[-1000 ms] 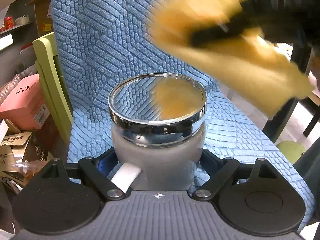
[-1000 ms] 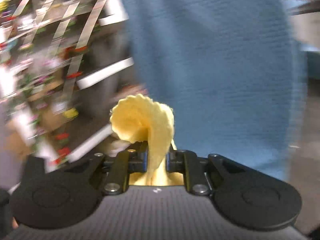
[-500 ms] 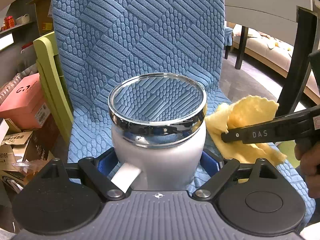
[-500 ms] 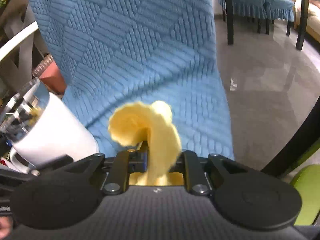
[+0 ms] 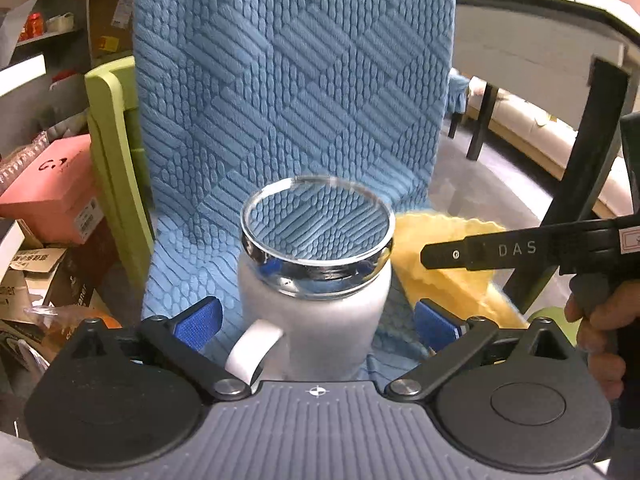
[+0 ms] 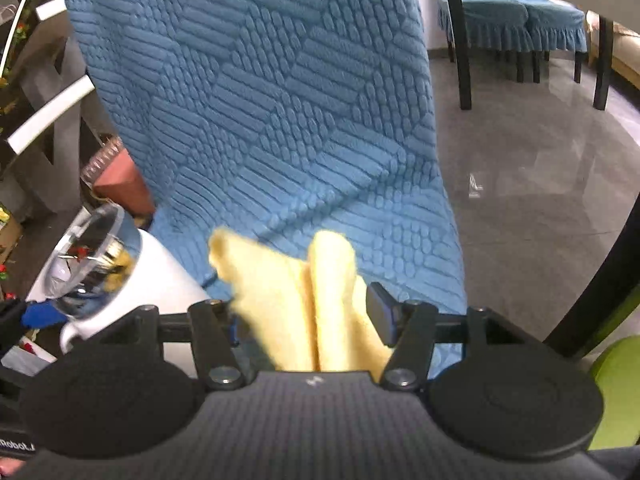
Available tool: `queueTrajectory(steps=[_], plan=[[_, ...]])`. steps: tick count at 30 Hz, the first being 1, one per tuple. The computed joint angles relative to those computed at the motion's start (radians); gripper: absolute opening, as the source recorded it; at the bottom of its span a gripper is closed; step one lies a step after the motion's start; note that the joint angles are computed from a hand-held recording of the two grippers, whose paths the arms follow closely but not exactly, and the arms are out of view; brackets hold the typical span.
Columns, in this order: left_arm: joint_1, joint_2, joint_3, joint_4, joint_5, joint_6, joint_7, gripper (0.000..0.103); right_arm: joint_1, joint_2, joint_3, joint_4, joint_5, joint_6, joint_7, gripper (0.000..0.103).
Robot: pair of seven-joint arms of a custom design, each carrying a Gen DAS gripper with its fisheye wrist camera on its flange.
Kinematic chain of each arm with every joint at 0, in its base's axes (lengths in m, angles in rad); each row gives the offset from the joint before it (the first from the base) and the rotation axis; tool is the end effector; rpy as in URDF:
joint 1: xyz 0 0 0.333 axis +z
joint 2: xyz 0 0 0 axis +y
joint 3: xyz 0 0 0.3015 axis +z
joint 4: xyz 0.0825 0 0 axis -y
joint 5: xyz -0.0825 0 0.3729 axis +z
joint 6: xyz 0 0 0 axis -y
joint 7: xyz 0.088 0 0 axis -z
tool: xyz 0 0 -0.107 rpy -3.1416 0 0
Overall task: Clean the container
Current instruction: 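Lift the yellow cloth off the mug with the right tool, then lower the white mug onto the chair seat and open the left tool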
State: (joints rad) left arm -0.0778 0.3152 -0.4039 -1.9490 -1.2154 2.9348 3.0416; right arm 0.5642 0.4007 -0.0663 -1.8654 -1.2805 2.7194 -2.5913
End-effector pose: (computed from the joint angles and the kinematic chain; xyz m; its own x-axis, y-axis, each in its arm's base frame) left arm 0.5828 -0.2193 0.3651 -0.7037 -0.7087 0.0504 -0.4786 0.4204 -0.7709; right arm 0.5458 0.3400 0.3249 -0.3497 -0.8816 -0.3170 -0.5668 0.4685 -0.6776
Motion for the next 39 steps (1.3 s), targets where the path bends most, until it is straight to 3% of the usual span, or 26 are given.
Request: queueTrajectory(steps=[2,5,8,18,25,31,39], plan=[[0.023,-0.021,-0.012,-0.001,-0.063,-0.013,0.046,0.102,0.018,-0.029,-0.004,-0.016,-0.034,-0.025,0.048,0.063],[0.014,-0.079,0.027,-0.033,-0.066,-0.07,-0.019,0.102,0.034,-0.076,0.019,-0.041,-0.074,-0.096,0.108,0.066],[-0.001,-0.137,0.059,-0.069,-0.11,-0.1,0.004,0.102,0.037,-0.119,0.06,-0.061,-0.082,-0.161,0.124,0.067],[-0.084,-0.281,0.156,-0.143,-0.148,-0.075,0.025,0.103,0.049,-0.262,0.181,-0.142,-0.014,-0.35,0.077,0.073],[-0.126,-0.352,0.187,-0.202,-0.18,-0.012,0.038,0.103,0.059,-0.319,0.24,-0.174,-0.004,-0.429,0.089,0.077],[-0.137,-0.378,0.217,-0.222,-0.215,-0.038,0.064,0.103,0.063,-0.327,0.259,-0.176,-0.007,-0.46,0.097,0.087],[-0.132,-0.36,0.223,-0.213,-0.198,-0.054,0.045,0.103,0.062,-0.307,0.255,-0.163,0.007,-0.452,0.079,0.09]])
